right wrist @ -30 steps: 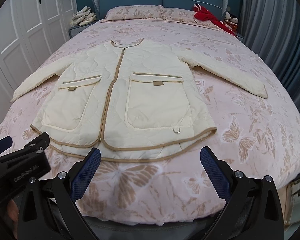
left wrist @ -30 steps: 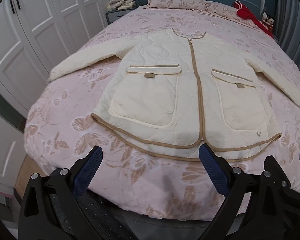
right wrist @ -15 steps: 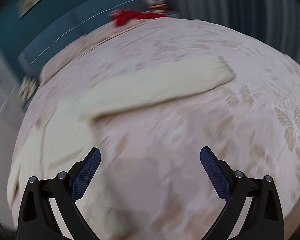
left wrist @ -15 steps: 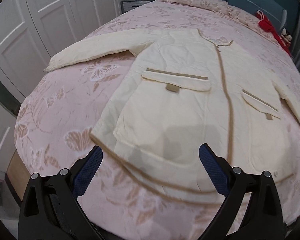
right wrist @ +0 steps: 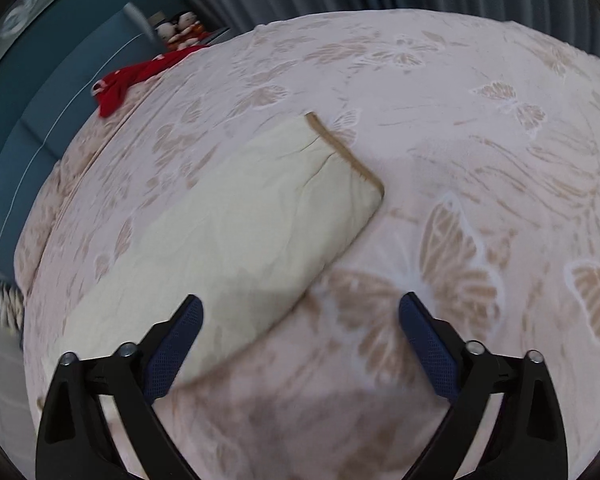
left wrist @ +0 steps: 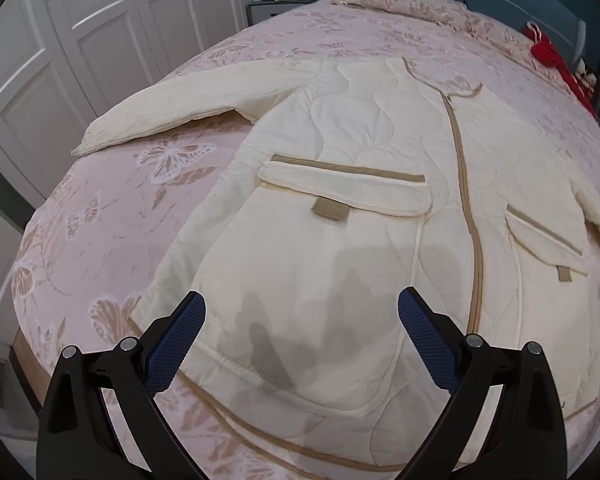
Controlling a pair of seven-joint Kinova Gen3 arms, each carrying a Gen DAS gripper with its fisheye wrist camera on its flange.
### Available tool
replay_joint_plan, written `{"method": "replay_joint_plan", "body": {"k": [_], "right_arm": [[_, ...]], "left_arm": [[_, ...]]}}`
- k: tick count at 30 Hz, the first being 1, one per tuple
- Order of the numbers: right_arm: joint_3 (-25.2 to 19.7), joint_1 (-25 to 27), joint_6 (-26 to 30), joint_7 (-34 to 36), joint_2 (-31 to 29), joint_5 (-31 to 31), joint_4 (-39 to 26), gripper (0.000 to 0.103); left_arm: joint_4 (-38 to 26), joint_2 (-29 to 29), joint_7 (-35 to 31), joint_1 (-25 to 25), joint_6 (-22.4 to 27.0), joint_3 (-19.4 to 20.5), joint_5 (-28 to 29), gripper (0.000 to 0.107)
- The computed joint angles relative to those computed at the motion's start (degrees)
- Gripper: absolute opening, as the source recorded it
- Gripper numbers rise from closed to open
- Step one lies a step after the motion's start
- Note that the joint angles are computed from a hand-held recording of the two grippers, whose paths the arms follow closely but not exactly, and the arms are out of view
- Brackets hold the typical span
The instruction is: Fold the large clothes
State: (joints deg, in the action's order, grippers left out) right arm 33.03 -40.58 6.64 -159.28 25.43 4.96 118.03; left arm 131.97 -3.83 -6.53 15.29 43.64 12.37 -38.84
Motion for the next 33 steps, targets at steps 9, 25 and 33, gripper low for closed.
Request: {"method": "replay_joint_plan", "body": {"k": [9, 25, 33], "right_arm": [[-2.7, 2.5, -0.4, 7.6, -0.2, -2.6, -6.5, 0.006], [-24.5, -10.7, 11.4, 43.3, 6.4, -1.3, -43.3, 0.005], [-41.9, -8.1, 28.1, 47.8, 22.3, 2.9, -62.6, 0.014]], "left_arm": [[-2.4, 2.4, -1.7, -0.1, -0.7, -1.7, -1.8, 0.095], [-1.3, -5.4, -12.5, -10.5, -8.0, -6.1, 2.3, 0.095], [-0.7, -6.5, -28.9, -15.4, -15.9, -15.3, 11.8, 0.095]]}}
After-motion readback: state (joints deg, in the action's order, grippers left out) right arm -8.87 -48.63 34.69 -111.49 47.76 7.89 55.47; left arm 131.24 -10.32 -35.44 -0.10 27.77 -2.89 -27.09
